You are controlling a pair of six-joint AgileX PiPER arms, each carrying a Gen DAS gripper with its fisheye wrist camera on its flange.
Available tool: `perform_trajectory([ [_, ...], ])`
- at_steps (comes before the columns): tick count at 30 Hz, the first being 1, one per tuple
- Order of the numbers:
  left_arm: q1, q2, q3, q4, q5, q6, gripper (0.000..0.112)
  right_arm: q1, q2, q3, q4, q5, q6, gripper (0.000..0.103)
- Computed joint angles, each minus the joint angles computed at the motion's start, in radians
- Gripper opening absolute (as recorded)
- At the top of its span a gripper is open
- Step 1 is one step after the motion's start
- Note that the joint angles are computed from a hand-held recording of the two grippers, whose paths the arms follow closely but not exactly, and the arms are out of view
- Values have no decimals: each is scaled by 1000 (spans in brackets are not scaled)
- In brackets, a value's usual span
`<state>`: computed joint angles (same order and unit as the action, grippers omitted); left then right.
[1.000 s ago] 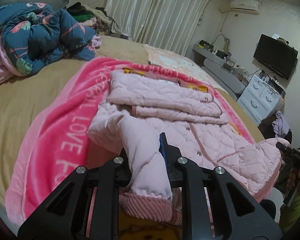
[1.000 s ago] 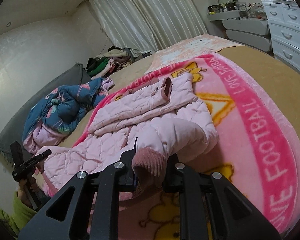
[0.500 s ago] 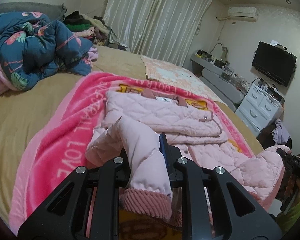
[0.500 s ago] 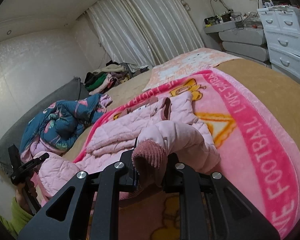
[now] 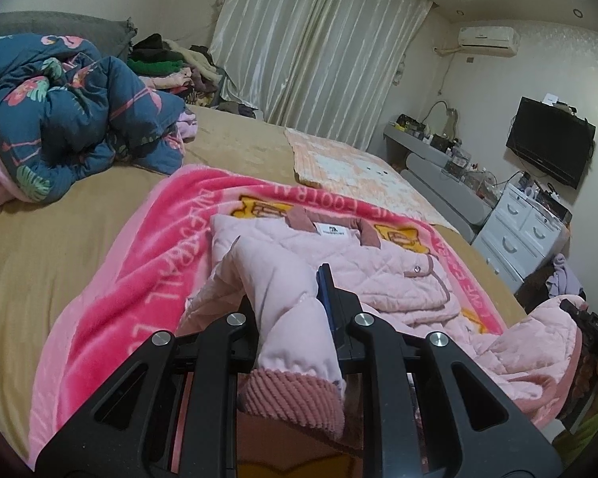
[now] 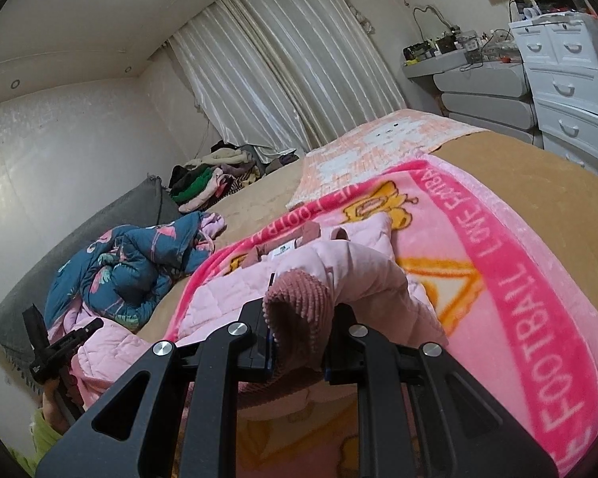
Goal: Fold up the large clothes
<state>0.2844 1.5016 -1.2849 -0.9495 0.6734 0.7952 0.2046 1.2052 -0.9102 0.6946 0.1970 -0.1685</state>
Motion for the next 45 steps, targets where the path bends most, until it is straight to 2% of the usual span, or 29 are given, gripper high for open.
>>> perform_trajectory([
  [11, -3, 75, -110, 10, 0, -50, 11, -2, 116, -199, -278, 69, 256, 15],
  [20, -37, 161, -238, 122, -15, -173, 12, -9, 264, -417, -448, 157, 410, 15],
  [27, -67, 263, -363, 189, -23, -243, 13, -44, 411, -598, -451, 228, 421, 15],
  [31, -76, 332, -440, 226, -17, -275, 13, -80, 503, -707, -340, 281, 361, 15],
  [40, -76, 476, -605, 283, 30, -343, 14, -89, 702, -974, -412, 411, 471, 16],
  [45, -88, 547, -690, 330, 48, -383, 16, -113, 804, -1097, -391, 478, 507, 17],
])
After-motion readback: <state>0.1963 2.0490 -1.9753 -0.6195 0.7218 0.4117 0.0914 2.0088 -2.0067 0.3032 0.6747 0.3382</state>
